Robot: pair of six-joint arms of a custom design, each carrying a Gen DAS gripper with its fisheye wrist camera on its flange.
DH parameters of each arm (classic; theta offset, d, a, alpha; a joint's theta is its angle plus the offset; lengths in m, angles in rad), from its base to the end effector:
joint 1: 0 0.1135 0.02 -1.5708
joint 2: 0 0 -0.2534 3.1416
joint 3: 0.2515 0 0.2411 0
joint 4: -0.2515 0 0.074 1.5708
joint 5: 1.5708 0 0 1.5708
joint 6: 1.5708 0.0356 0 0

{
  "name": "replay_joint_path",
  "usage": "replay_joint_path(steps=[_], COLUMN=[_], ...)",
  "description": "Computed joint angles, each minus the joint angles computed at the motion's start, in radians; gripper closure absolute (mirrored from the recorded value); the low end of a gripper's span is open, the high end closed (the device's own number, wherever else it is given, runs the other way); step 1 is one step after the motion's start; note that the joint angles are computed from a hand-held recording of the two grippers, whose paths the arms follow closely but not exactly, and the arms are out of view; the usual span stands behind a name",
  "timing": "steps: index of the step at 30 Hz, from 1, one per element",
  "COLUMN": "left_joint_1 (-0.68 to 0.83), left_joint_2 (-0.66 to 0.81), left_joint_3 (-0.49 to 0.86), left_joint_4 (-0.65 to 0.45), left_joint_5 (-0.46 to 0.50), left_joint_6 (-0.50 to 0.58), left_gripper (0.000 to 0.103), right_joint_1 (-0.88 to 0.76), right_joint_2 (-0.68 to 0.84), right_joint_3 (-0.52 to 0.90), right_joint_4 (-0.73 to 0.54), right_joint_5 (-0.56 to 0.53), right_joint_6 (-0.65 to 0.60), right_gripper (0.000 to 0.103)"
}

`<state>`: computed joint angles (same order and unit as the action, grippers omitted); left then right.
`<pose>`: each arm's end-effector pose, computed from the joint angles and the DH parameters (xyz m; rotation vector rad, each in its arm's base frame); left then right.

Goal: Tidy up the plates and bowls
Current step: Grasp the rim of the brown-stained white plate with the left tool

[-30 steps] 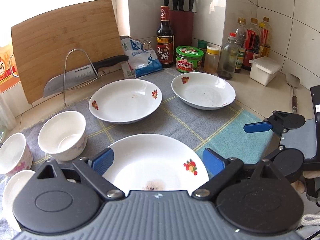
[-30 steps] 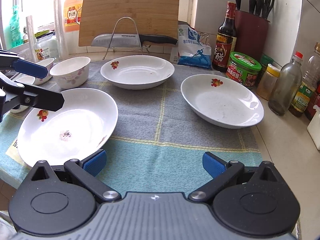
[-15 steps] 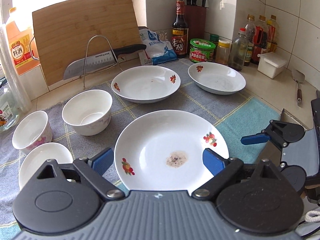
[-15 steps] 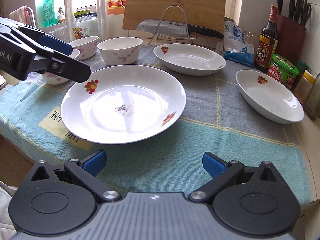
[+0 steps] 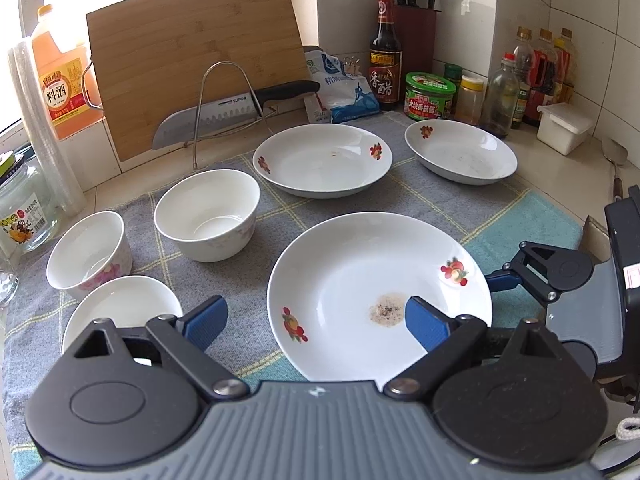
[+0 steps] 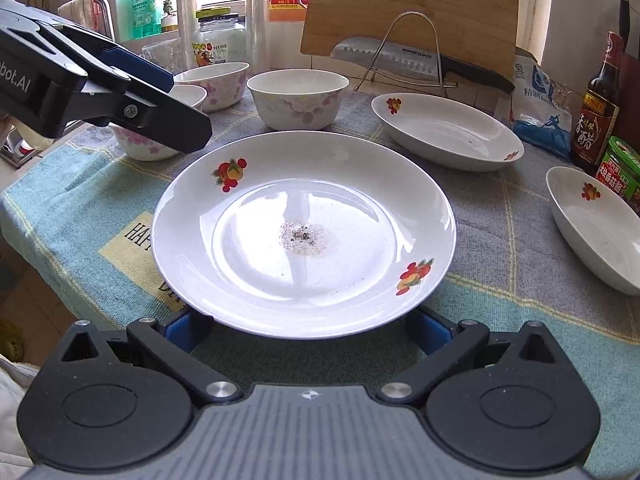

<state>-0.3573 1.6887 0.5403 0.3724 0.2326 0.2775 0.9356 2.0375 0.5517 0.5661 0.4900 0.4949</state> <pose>0.2574 -0.1048 0.1007 0.8389 2.1862 -0.3122 0.1781 0.2134 0.0284 -0.3190 2.3283 0.0764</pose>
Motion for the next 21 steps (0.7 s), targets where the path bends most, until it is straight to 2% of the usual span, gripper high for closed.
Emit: replay_joint_path(steps=[8, 16, 21], left_joint_1=[-0.028, -0.055, -0.058], left_joint_2=[0.081, 0.167, 0.226], left_joint_3=[0.102, 0.225, 0.316], left_joint_4=[-0.057, -0.118, -0.18], left_joint_5=[0.012, -0.003, -0.001], left_joint_6=[-0.005, 0.028, 0.051], left_gripper=[0.008, 0.008, 0.008], right_joint_1=[0.007, -0.006, -0.009], right_joint_2=[0.035, 0.025, 0.031], right_joint_3=[-0.04, -0.051, -0.084], right_joint_4=[0.121, 0.129, 0.194], right_joint_5=[0.022, -0.005, -0.022], right_joint_6=[-0.021, -0.057, -0.086], right_gripper=[0.0, 0.0, 0.0])
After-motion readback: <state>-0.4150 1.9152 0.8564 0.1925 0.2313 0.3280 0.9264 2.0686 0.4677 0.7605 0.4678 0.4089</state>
